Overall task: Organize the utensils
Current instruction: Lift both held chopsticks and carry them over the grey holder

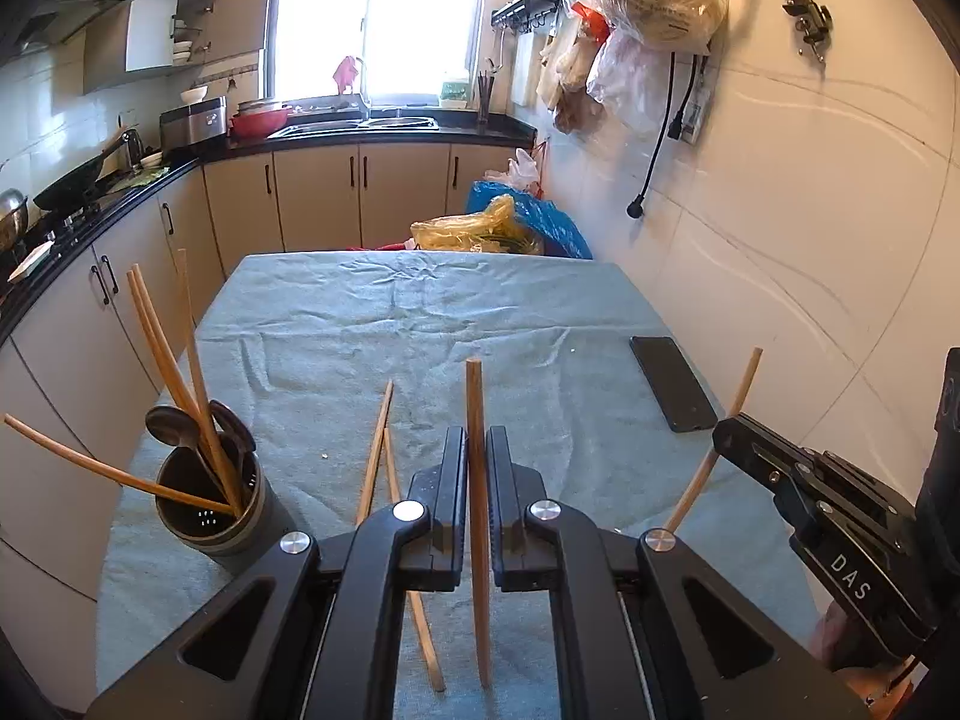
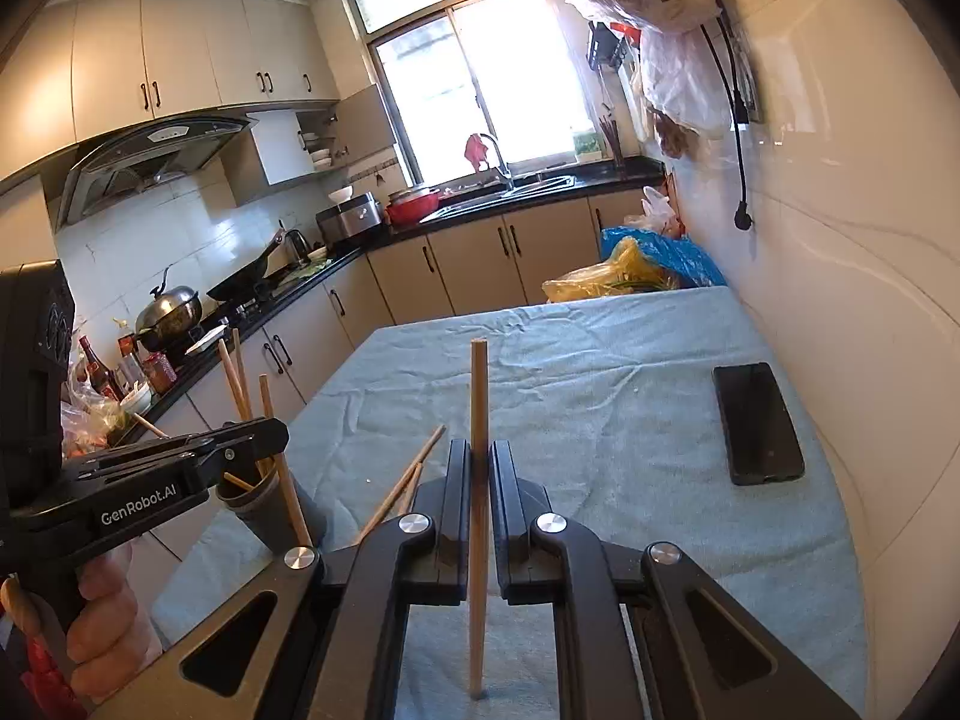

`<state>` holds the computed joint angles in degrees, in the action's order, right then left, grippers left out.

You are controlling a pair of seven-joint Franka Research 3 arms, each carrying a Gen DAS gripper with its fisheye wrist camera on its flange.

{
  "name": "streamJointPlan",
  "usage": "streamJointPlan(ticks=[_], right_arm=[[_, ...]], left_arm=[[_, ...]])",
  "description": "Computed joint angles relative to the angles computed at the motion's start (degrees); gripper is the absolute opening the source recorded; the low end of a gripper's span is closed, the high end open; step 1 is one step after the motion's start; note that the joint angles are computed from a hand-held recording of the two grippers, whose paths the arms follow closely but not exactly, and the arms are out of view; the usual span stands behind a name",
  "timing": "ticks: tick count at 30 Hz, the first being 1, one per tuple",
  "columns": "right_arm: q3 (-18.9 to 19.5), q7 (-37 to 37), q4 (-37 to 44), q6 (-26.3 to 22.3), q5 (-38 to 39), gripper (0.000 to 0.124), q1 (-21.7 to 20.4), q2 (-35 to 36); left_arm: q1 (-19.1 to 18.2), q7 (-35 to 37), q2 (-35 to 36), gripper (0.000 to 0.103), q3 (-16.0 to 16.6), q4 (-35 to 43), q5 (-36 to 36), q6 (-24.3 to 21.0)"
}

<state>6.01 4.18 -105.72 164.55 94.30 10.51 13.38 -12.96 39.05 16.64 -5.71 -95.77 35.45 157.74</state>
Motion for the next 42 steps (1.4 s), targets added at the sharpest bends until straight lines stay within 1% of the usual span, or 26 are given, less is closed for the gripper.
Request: streamJointPlan(ticks=[6,14,21,25,29,31,34,38,42], right_arm=[[0.06,-0.42,-0.01,-0.09,0.35,0.007,0.1,-0.14],[-0.03,-2.38,0.3,-0.26,1.79,0.007,0.43,-0.8],[-0.07,-3.13,1.47,-0.8,1.94,0.007,0.75,-0.8],[0.06,-1.64,2.21,-2.3,0.25,0.007,0.68,-1.03],[0.48,-1.11,2.8,-3.82,-0.71,0.007,0.86,-1.71],[0.65,-0.72,3.26,-4.67,-1.01,0.007,1.01,-2.01],[0.79,1.05,4.23,-6.93,-1.6,0.007,1.01,-2.01],[1.38,2.22,6.27,-7.57,-2.38,0.007,1.64,-1.35],[2.13,2.5,8.22,-8.04,-2.97,0.007,2.34,-1.03]], left_arm=[[0.13,-1.05,-1.32,0.006,0.31,-1.29,0.69,0.62],[1.45,-0.95,-3.74,0.006,-0.2,-3.55,0.16,1.97],[2.26,-1.68,-5.3,0.006,-0.3,-3.83,0.48,1.7],[2.62,-1.72,-7.13,0.006,-0.35,-4.66,1.78,1.34],[3.77,-1.34,-9.67,0.006,-0.63,-6.02,2.33,1.82],[4.28,-2.81,-11.18,0.006,-0.44,-6.83,3.9,1.91],[5.68,-2.76,-13.06,0.006,-0.73,-8.2,3.57,2.65],[7.47,-3.4,-15.3,0.006,-0.93,-9.67,3.85,3.19],[9.11,-5.73,-17.09,0.006,-1.11,-10.48,6.17,3.35]])
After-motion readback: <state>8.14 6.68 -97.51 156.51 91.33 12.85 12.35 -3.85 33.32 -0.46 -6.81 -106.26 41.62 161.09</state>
